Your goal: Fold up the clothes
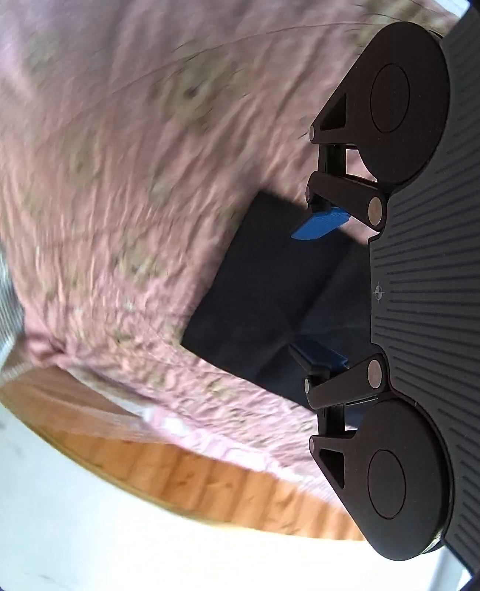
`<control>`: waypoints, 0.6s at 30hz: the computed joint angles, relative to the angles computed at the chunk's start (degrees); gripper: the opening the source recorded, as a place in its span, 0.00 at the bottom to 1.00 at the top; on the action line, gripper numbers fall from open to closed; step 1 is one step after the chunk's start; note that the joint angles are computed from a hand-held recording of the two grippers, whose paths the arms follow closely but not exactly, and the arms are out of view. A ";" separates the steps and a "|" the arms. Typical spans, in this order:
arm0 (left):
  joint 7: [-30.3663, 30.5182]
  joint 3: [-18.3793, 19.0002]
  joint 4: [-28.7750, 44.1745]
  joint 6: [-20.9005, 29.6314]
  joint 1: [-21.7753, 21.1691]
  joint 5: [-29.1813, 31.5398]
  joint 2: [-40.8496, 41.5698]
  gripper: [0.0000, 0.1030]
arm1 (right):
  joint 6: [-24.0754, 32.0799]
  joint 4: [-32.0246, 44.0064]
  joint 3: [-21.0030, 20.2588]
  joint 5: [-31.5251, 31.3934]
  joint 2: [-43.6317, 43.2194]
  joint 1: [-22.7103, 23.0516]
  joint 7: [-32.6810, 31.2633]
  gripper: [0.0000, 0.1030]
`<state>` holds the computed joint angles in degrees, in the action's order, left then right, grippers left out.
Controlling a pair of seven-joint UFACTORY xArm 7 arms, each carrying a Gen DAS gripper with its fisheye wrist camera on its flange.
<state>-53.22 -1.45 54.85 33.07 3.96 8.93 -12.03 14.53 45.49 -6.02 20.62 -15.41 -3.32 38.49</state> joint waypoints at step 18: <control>-11.21 2.17 -4.85 -17.07 -1.65 -8.01 1.87 0.68 | 9.75 13.76 5.12 -1.49 5.34 4.44 -16.07 0.64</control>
